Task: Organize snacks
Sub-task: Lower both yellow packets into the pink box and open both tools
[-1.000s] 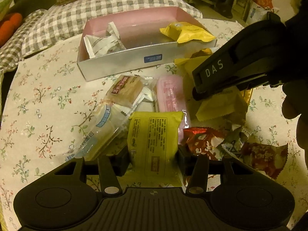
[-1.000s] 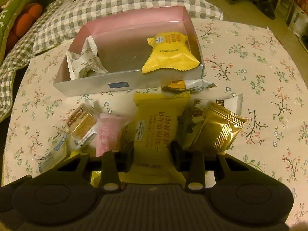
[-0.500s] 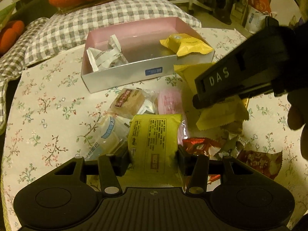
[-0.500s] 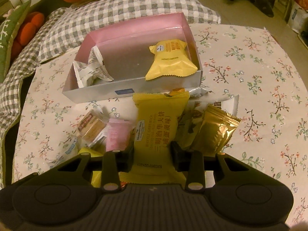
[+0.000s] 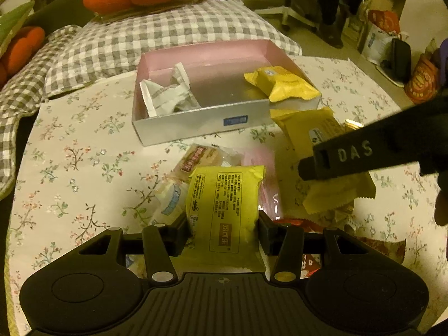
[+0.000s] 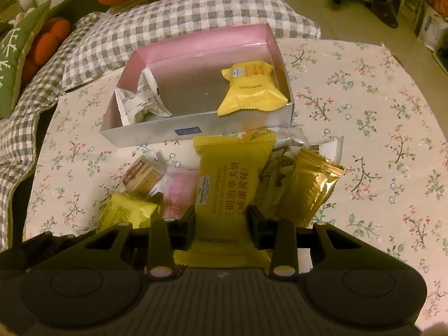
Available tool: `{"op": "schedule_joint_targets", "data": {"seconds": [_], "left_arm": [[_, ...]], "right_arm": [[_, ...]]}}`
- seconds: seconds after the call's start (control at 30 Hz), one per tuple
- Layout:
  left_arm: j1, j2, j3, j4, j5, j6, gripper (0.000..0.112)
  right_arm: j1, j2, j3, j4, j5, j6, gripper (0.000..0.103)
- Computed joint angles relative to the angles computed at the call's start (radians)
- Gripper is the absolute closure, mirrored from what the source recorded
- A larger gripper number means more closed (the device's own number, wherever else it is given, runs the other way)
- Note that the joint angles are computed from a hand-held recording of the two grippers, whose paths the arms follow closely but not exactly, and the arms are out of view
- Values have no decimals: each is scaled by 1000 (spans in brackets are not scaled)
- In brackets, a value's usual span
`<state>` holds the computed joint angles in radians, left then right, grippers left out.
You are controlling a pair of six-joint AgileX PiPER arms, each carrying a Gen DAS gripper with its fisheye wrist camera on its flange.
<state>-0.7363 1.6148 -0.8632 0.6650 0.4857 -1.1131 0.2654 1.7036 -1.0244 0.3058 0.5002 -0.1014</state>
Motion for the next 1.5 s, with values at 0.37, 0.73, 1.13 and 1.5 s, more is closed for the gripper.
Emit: {"op": "schedule_joint_targets", "data": {"seconds": [0.37, 0.73, 1.13, 1.5], "left_arm": [[19, -19, -11, 21, 13, -23, 65], [152, -92, -51, -83, -10, 82, 65], [280, 144, -312, -392, -117, 394, 65], [310, 319, -415, -270, -188, 341, 63]], "right_arm": [[2, -65, 27, 47, -10, -64, 68], [-68, -110, 1, 239, 54, -244, 69], [-138, 96, -206, 504, 15, -455, 69], [-145, 288, -359, 669, 79, -461, 68]]}}
